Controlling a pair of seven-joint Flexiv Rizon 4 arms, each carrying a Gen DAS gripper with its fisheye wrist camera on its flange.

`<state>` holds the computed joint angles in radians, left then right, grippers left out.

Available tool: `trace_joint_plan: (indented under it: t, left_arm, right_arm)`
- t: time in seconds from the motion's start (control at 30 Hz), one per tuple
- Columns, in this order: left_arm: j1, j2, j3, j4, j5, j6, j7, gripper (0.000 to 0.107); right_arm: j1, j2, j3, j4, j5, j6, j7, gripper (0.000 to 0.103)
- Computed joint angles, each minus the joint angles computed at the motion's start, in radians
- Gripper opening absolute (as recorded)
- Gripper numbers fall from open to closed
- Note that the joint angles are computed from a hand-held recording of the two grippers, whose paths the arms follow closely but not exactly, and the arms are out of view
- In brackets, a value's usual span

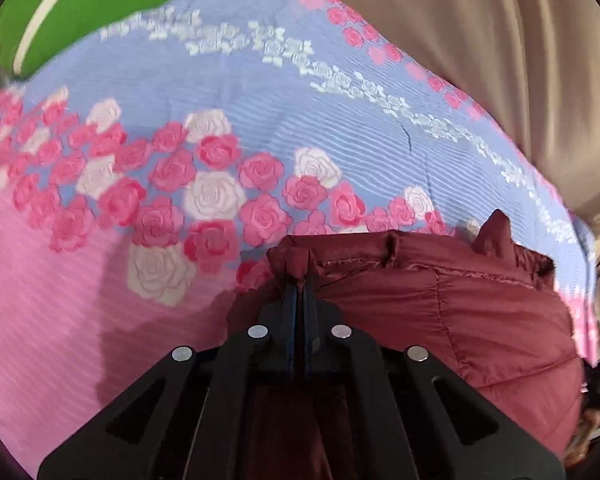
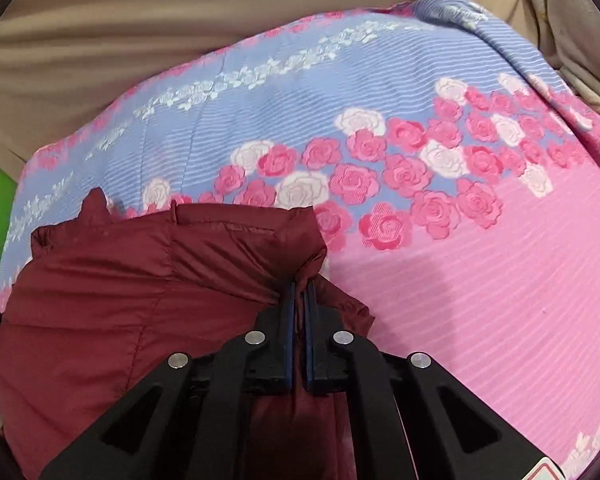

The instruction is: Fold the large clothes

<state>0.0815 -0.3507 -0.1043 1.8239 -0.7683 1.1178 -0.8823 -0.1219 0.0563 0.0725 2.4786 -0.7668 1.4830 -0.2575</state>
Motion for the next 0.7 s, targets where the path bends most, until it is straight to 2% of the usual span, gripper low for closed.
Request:
trace_joint_plan:
  t: [0.1, 0.2, 0.23, 0.3, 0.33, 0.37, 0.4, 0.47, 0.5, 0.53, 0.6, 0.63, 0.7]
  left_arm:
    - [-0.013, 0.047, 0.013, 0.032, 0.019, 0.060, -0.005, 0.005]
    - [-0.010, 0.159, -0.046, 0.132, -0.186, 0.179, 0.205, 0.010]
    - [-0.020, 0.221, -0.073, 0.173, -0.308, 0.187, 0.343, 0.010]
    - [-0.059, 0.295, -0.064, 0.218, -0.386, 0.142, 0.464, 0.016]
    - [-0.082, 0.355, -0.053, 0.258, -0.405, 0.063, 0.523, 0.024]
    - [-0.102, 0.390, -0.038, 0.283, -0.398, 0.002, 0.548, 0.034]
    - [-0.121, 0.415, -0.025, 0.305, -0.372, -0.050, 0.556, 0.036]
    - [-0.160, 0.456, -0.003, 0.361, -0.286, -0.148, 0.553, 0.036]
    - [-0.177, 0.460, 0.005, 0.376, -0.260, -0.165, 0.546, 0.036]
    - [-0.193, 0.463, 0.014, 0.396, -0.231, -0.180, 0.540, 0.036]
    - [-0.219, 0.461, 0.033, 0.441, -0.174, -0.160, 0.519, 0.036]
    - [-0.233, 0.459, 0.045, 0.458, -0.174, -0.137, 0.523, 0.036]
    - [-0.253, 0.468, 0.083, 0.486, -0.189, -0.115, 0.544, 0.036]
  right_arm:
    - [-0.029, 0.088, 0.035, -0.002, -0.117, -0.101, 0.114, 0.009]
    - [-0.060, 0.191, 0.078, 0.015, -0.223, -0.094, 0.179, 0.013]
    - [-0.047, 0.223, 0.095, 0.019, -0.217, -0.087, 0.162, 0.013]
    - [0.044, 0.264, 0.131, 0.023, -0.123, -0.068, 0.068, 0.013]
    - [0.083, 0.263, 0.143, 0.022, -0.075, -0.056, 0.027, 0.013]
    - [0.150, 0.249, 0.158, 0.021, -0.011, -0.020, -0.027, 0.013]
    - [0.215, 0.228, 0.168, 0.019, 0.051, 0.011, -0.080, 0.013]
    - [0.310, 0.179, 0.199, 0.012, 0.136, 0.055, -0.160, 0.013]
    - [0.331, 0.159, 0.218, 0.010, 0.151, 0.069, -0.178, 0.013]
    - [0.325, 0.141, 0.250, 0.010, 0.138, 0.080, -0.177, 0.013]
    - [0.263, 0.138, 0.311, 0.021, 0.005, 0.051, -0.093, 0.012]
    - [0.263, 0.158, 0.315, 0.036, -0.004, 0.016, -0.077, 0.012]
    - [0.306, 0.238, 0.294, 0.098, 0.087, -0.067, -0.067, 0.010]
